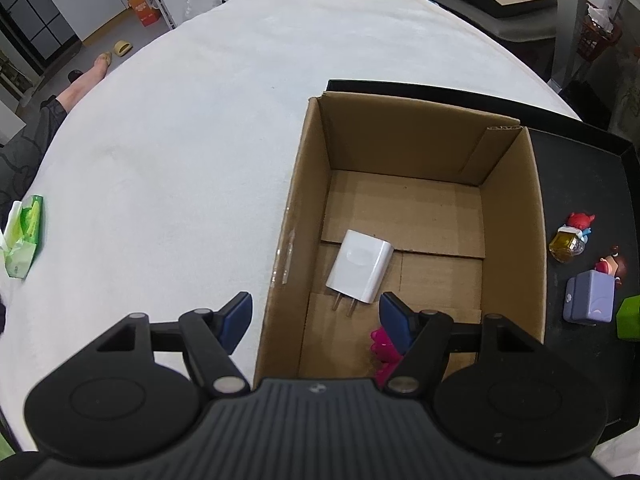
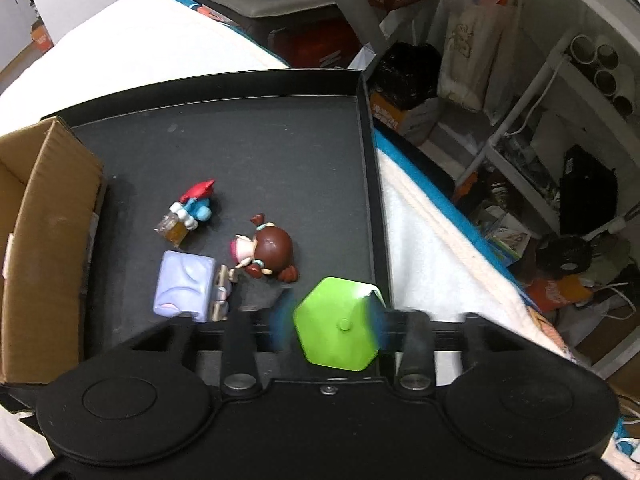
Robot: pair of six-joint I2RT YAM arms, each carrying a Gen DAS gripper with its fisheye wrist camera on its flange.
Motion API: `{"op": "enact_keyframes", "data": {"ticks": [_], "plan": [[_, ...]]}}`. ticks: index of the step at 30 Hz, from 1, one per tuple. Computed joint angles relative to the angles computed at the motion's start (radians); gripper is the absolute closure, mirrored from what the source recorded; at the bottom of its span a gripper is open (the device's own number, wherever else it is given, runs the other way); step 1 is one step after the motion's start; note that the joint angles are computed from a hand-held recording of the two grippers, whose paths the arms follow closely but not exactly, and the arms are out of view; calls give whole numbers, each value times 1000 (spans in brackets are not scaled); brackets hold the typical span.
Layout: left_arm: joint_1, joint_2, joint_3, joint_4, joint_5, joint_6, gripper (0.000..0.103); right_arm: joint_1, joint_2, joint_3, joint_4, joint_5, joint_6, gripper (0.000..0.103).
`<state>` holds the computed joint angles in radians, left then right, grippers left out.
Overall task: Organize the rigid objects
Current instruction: 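Move the right gripper to the green hexagonal block and grasp it, then carry the green hexagonal block with the right gripper into the box and release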
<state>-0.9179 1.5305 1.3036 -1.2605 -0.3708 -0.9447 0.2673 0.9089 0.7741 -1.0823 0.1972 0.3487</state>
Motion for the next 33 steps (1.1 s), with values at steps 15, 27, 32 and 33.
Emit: {"op": "enact_keyframes", "data": {"ticks": [15, 27, 32, 33], "plan": [[17, -16, -30, 20, 14, 6, 34, 34, 21, -35, -27, 21, 37, 44], [31, -48, -53, 36, 26, 17, 34, 99, -1, -2, -49, 61, 74, 50], [45, -75, -72, 44, 37, 25, 34, 145, 6, 46, -72, 86, 106, 50], [49, -80, -76, 46, 38, 27, 34, 159, 10, 57, -76, 92, 115, 50]]}}
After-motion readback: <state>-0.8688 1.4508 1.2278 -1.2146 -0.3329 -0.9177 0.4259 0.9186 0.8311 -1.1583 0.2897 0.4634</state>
